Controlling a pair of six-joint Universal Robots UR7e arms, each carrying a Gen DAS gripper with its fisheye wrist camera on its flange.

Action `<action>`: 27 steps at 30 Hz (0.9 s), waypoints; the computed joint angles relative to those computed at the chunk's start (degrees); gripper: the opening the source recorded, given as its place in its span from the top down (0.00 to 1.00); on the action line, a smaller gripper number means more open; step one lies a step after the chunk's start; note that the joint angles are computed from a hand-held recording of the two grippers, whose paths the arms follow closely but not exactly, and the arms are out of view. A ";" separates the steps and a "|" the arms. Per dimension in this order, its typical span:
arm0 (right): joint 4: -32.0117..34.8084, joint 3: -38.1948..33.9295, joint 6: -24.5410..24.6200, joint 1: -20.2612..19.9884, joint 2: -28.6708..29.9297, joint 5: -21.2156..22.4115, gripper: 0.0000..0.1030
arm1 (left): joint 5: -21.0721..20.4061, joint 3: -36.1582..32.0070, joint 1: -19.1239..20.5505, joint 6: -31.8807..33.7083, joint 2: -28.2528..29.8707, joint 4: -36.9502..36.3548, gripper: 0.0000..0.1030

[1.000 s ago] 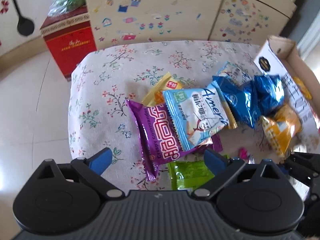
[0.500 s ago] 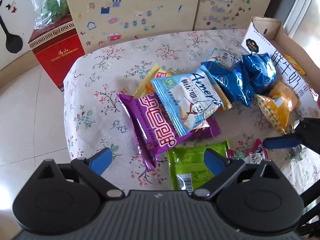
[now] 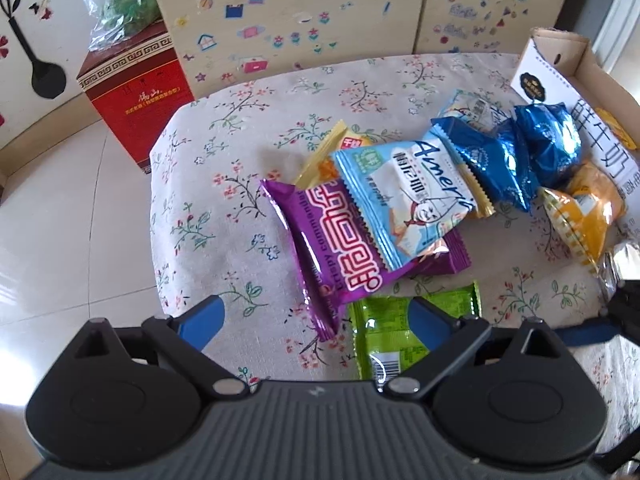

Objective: Organize snacks
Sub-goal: 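Grasp the green packet with the left gripper while the right gripper grasps the pink Amer packet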

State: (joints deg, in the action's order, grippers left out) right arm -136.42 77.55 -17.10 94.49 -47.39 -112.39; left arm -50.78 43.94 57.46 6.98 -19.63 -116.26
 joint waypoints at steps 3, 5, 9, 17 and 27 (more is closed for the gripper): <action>0.09 1.82 -3.06 0.57 -0.79 -0.80 0.09 | -1.32 2.51 -0.10 3.86 -1.20 -2.45 0.05; -0.96 3.02 -5.06 1.06 -0.95 -2.22 0.09 | -3.69 3.99 -0.06 6.56 -2.08 -3.60 0.05; -3.02 5.26 -8.80 1.91 -1.77 -5.86 0.09 | -7.60 8.90 -0.22 15.78 -4.56 -8.53 0.05; -7.15 7.92 -6.07 1.76 -2.35 -8.60 0.28 | -12.64 12.66 0.22 26.58 -6.54 -10.08 0.05; -9.05 8.76 8.76 -0.10 -5.11 -8.47 0.29 | -13.47 17.26 0.36 37.93 -6.94 -15.88 0.07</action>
